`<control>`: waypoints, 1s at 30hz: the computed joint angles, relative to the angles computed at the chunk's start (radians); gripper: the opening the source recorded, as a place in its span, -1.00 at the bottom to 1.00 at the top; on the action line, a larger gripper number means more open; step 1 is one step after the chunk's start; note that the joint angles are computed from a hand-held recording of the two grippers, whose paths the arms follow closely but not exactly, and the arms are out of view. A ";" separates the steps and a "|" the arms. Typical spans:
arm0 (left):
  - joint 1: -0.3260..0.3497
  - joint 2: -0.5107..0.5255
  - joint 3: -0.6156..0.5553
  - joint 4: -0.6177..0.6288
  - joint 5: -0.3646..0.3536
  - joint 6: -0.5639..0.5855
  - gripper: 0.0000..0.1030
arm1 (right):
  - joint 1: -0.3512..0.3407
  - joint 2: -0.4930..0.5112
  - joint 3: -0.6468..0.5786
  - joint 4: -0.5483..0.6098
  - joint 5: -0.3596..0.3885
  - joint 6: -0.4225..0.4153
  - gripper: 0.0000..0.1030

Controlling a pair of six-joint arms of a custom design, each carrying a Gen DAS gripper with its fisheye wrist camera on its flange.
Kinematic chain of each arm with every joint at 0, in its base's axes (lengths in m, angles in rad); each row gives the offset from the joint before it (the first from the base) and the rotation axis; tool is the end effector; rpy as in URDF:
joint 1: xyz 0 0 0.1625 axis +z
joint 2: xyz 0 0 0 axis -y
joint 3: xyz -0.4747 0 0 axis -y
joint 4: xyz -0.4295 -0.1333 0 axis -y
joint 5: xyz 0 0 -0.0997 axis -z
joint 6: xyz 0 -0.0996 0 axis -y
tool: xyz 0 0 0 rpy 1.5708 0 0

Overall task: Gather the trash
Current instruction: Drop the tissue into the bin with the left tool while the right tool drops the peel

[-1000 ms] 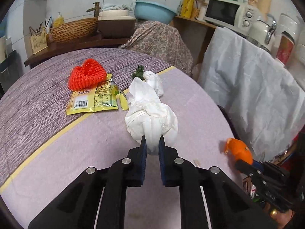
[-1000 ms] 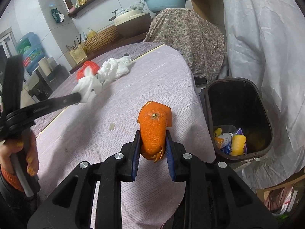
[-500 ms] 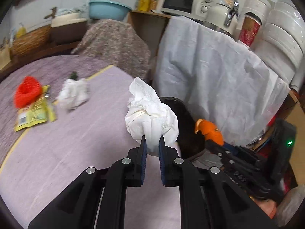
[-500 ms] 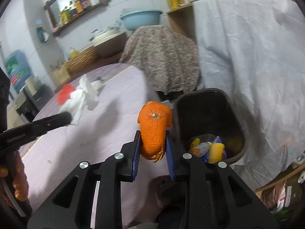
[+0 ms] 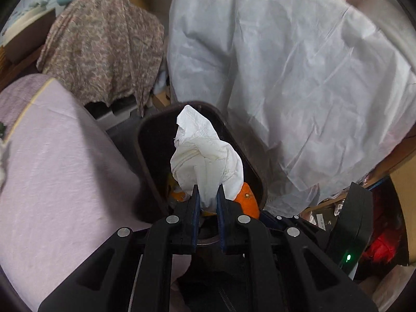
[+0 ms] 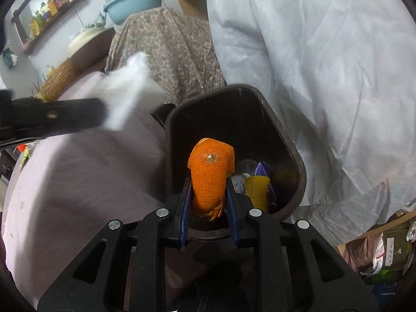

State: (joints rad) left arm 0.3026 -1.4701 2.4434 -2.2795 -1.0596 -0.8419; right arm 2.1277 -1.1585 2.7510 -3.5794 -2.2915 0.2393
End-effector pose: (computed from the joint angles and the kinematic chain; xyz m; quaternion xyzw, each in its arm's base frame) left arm -0.2921 -0.2819 0.1698 0.2355 0.9303 -0.1551 0.2346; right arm 0.2172 -0.2209 0.1399 0.0729 -0.9156 0.3119 0.2431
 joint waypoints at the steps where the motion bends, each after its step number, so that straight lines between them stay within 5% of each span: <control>1: 0.015 0.024 -0.005 -0.010 -0.007 0.004 -0.76 | -0.016 0.011 0.001 -0.016 0.003 -0.008 -0.51; 9: 0.090 0.149 -0.039 -0.060 0.015 0.040 -0.74 | -0.155 0.105 0.024 -0.149 0.062 -0.071 -0.50; 12: 0.094 0.157 -0.041 -0.081 0.023 0.047 -0.35 | -0.181 0.130 0.024 -0.205 0.068 -0.094 -0.25; 14: 0.079 0.136 -0.029 -0.096 0.041 0.031 0.19 | -0.187 0.142 0.028 -0.248 0.070 -0.105 0.00; 15: 0.078 0.131 -0.022 -0.119 0.048 0.032 0.22 | -0.180 0.147 0.026 -0.255 0.057 -0.102 0.14; 22: -0.003 0.020 0.008 -0.096 0.072 -0.013 0.50 | -0.100 0.127 0.023 -0.209 0.003 -0.063 0.31; 30: -0.146 -0.236 0.058 0.104 0.121 -0.097 0.76 | 0.057 0.050 0.009 -0.084 -0.056 0.006 0.47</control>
